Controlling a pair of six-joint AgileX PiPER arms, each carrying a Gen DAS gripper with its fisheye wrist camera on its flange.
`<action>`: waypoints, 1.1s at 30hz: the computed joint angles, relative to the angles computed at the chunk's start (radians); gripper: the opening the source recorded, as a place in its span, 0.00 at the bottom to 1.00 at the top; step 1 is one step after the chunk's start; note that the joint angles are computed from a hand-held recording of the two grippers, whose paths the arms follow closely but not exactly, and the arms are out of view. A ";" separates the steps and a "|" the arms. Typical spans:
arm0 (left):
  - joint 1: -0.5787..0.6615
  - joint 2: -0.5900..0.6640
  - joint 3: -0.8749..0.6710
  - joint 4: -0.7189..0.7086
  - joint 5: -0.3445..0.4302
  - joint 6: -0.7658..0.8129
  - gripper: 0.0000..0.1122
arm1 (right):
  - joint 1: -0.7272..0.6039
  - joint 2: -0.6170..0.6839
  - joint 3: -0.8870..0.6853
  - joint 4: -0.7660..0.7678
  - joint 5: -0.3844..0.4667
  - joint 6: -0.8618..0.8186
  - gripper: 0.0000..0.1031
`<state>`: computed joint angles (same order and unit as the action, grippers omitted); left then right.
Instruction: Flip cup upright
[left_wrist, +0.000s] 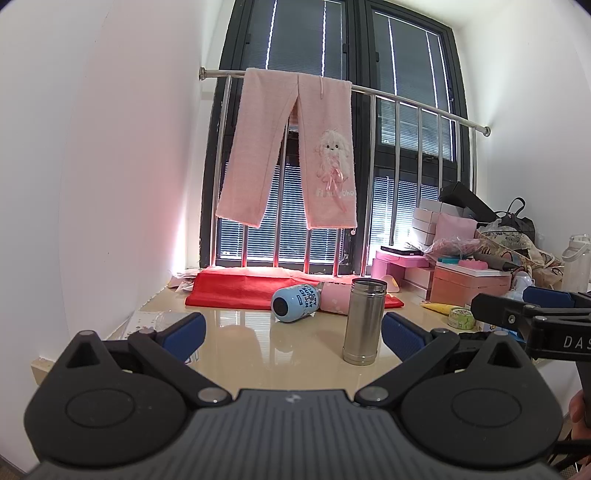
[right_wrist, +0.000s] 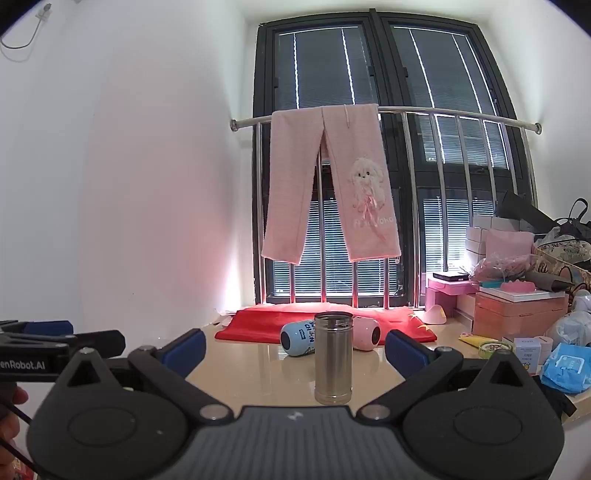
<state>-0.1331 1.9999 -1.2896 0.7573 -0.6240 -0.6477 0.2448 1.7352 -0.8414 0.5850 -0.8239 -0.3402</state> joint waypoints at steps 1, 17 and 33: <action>0.000 -0.002 0.006 -0.003 -0.003 0.004 0.92 | 0.000 -0.002 0.001 0.001 0.001 0.000 1.00; -0.001 -0.003 0.008 -0.007 -0.002 0.006 0.92 | 0.000 -0.001 0.006 -0.003 -0.003 0.004 1.00; 0.000 -0.003 0.003 -0.001 0.000 -0.001 0.92 | 0.001 0.005 0.002 -0.002 -0.004 0.004 1.00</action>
<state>-0.1334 1.9966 -1.2866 0.7565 -0.6242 -0.6486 0.2455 1.7399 -0.8396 0.5827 -0.8277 -0.3359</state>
